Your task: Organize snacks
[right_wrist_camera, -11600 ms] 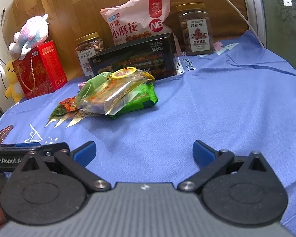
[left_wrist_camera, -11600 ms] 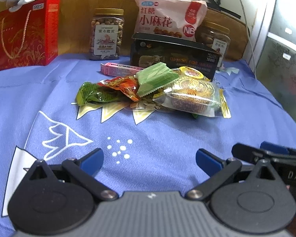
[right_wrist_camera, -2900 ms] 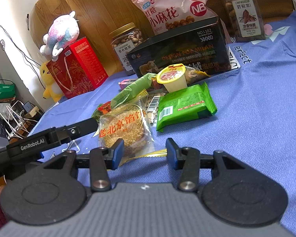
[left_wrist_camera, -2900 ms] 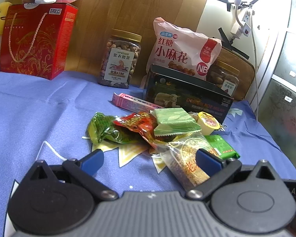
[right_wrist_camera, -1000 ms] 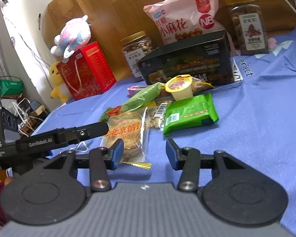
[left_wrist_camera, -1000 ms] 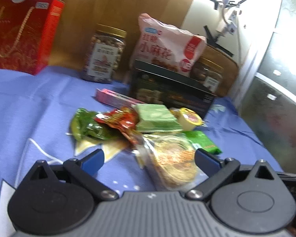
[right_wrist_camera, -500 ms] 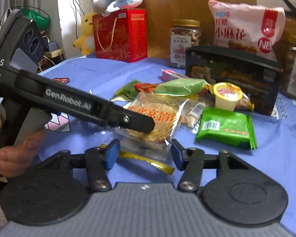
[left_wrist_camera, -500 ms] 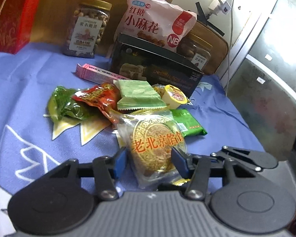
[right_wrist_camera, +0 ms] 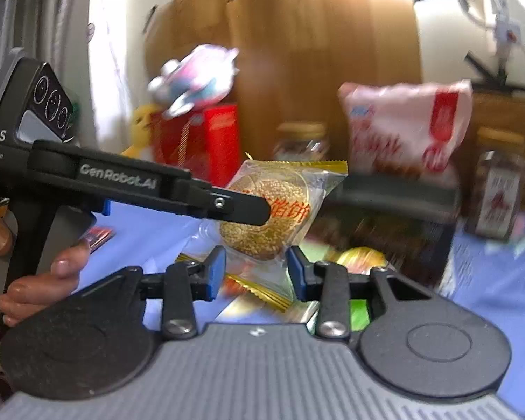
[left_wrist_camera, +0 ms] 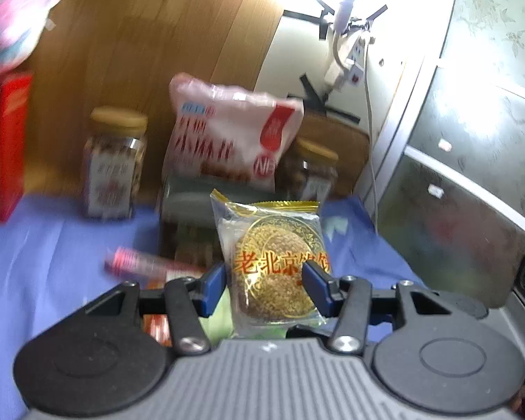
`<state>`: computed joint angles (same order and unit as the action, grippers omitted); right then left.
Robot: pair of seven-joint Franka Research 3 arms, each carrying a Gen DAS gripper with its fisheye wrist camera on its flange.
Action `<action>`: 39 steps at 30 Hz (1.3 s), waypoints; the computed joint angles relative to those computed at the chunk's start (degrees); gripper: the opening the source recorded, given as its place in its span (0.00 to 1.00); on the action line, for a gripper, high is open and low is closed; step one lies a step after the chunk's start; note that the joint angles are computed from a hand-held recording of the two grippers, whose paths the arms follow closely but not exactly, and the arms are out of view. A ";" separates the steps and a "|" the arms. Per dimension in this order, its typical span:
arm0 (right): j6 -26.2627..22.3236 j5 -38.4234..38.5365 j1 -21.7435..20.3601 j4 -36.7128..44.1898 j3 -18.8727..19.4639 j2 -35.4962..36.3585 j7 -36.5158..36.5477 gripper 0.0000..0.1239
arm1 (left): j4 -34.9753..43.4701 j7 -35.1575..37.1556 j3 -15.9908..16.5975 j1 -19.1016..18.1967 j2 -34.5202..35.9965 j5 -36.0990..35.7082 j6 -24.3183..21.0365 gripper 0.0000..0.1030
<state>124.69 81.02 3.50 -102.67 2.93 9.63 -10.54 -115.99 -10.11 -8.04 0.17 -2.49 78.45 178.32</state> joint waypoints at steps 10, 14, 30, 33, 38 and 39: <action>8.39 -11.80 2.48 32.42 3.58 23.30 17.71 0.34 | 23.38 43.97 -6.60 5.70 22.03 -41.27 -4.94 0.48; 8.82 -19.92 3.49 41.83 3.31 30.54 26.09 0.34 | 31.39 54.25 -10.75 7.17 29.41 -51.06 -12.41 0.52; 8.07 -9.55 -7.69 22.68 10.67 19.01 18.74 0.41 | 5.30 8.40 26.08 -19.58 7.85 -18.01 0.30 0.62; 6.53 -12.74 -6.01 20.84 8.34 18.11 20.78 0.45 | -1.37 -0.37 25.03 -18.36 2.57 -11.55 -1.77 0.62; 8.97 -14.87 -3.24 18.90 7.88 17.75 15.87 0.65 | -8.90 1.76 21.66 -15.53 -0.78 -17.59 -2.50 0.62; 10.31 -15.88 -2.32 18.97 7.73 18.17 15.19 0.65 | -9.78 2.49 20.99 -15.08 -1.03 -18.87 -2.41 0.62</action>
<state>135.00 65.14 1.18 -83.70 10.66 27.80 4.65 -125.77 -7.62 12.94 -14.90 -3.53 59.58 175.91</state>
